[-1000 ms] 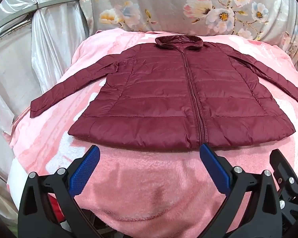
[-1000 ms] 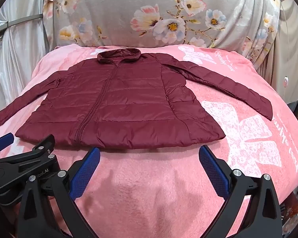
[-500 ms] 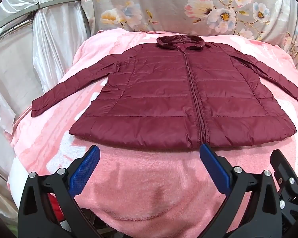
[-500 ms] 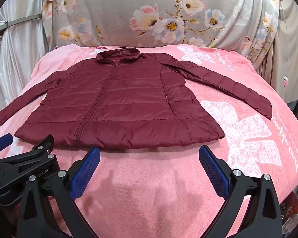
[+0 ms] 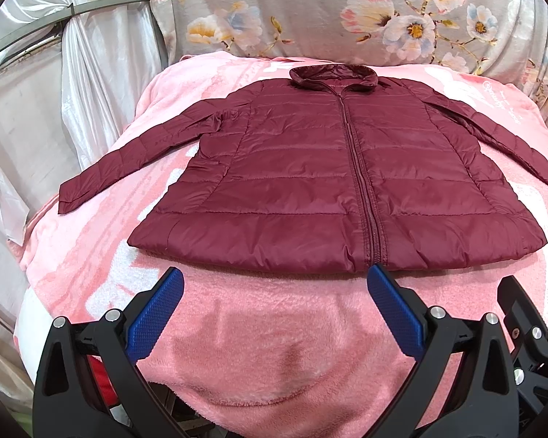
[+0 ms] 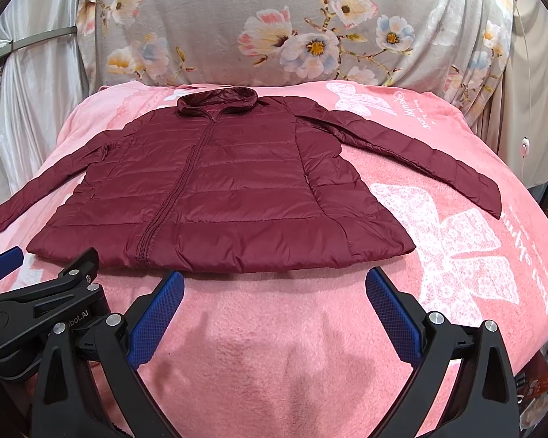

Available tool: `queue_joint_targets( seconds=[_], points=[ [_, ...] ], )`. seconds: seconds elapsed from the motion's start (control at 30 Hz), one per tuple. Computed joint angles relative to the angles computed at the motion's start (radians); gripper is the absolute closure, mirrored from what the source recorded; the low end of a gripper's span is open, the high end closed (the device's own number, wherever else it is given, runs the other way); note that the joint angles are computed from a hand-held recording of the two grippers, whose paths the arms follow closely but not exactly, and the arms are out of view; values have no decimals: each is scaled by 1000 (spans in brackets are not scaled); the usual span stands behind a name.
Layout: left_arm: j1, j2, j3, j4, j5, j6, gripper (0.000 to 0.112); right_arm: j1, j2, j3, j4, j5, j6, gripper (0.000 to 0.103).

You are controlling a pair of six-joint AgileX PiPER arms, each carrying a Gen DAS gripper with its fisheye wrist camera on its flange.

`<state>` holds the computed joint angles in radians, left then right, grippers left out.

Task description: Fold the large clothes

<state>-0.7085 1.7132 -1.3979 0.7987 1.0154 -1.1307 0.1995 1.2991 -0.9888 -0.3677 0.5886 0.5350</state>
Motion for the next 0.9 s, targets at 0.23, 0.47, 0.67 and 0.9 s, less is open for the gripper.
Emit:
queue_joint_targets(
  seconds=[0.23, 0.47, 0.67, 0.9],
  points=[
    [-1, 2, -1, 2, 0, -2, 14, 1, 1, -2, 0, 1, 1, 5],
    [-3, 3, -1, 3, 1, -5, 14, 2, 0, 1, -2, 0, 3, 5],
    [-2, 4, -3, 2, 2, -4, 14, 4, 2, 0, -3, 1, 5, 5],
    [-2, 3, -2, 2, 2, -4, 14, 5, 3, -1, -5, 2, 8, 5]
  ],
)
